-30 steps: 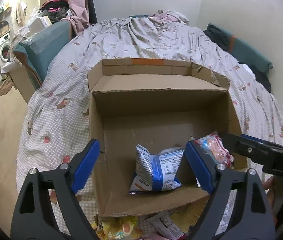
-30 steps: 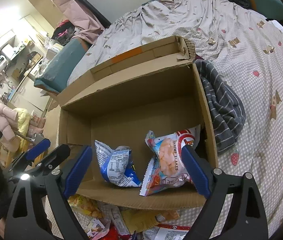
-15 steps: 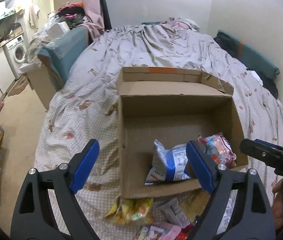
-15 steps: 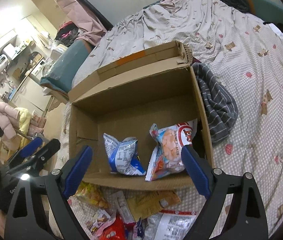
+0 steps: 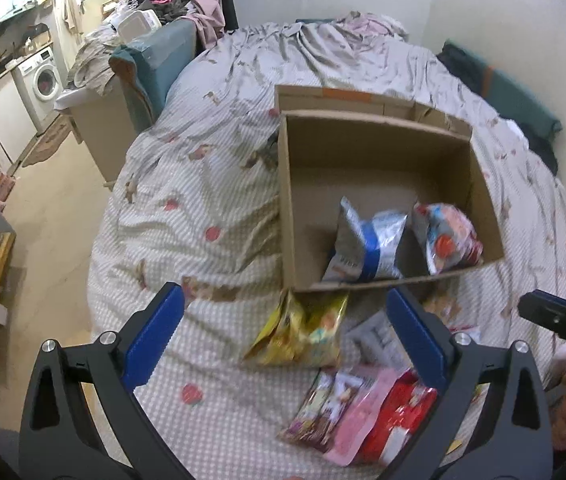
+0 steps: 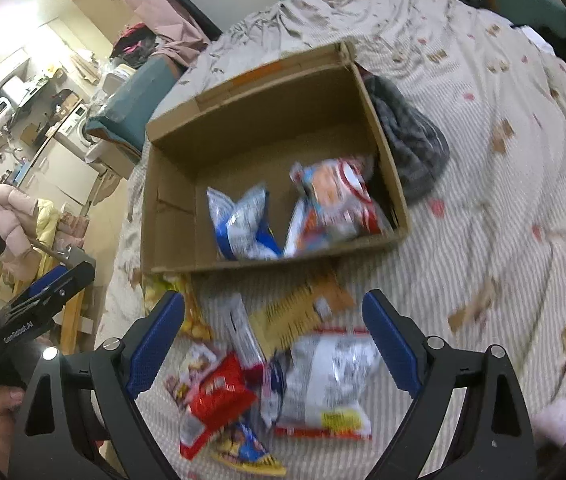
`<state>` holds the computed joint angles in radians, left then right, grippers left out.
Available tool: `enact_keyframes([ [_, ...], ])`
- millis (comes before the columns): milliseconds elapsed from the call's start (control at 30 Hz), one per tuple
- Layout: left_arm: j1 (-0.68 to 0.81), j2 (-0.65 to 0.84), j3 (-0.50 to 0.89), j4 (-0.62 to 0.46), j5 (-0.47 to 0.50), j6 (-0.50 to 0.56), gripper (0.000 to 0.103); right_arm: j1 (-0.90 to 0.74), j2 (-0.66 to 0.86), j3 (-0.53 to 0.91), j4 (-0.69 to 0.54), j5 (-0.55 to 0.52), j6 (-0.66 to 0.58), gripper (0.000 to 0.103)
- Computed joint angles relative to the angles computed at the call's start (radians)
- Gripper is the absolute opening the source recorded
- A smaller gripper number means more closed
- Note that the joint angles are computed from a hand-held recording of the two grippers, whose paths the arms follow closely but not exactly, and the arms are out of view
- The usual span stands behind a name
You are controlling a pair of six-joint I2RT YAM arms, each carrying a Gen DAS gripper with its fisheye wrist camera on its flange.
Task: Organize snacks
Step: 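Grasp the yellow chip bag with the left tool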
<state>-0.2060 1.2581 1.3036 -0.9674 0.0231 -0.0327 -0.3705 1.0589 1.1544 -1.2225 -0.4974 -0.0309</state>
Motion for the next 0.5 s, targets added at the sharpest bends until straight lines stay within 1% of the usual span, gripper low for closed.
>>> enact_keyframes([
  [67,0.007,-0.012,-0.021,-0.009,-0.005,0.010,0.100,-0.028,-0.028,-0.022,-0.031,0.002,-0.016,0.093],
  [200,0.058,-0.005,-0.042,-0.014,0.018,0.012,0.100,-0.106,-0.051,-0.052,-0.066,-0.016,-0.039,0.093],
  [333,0.130,0.047,-0.043,-0.042,0.091,-0.020,0.100,-0.161,-0.036,-0.076,-0.067,-0.020,-0.038,0.093],
  [400,0.142,0.073,-0.045,-0.054,0.120,-0.028,0.100,-0.168,-0.026,-0.087,-0.063,-0.018,-0.024,0.093],
  [500,0.120,0.092,-0.065,-0.038,0.105,-0.034,0.100,-0.162,-0.011,-0.103,-0.048,-0.020,0.004,0.093],
])
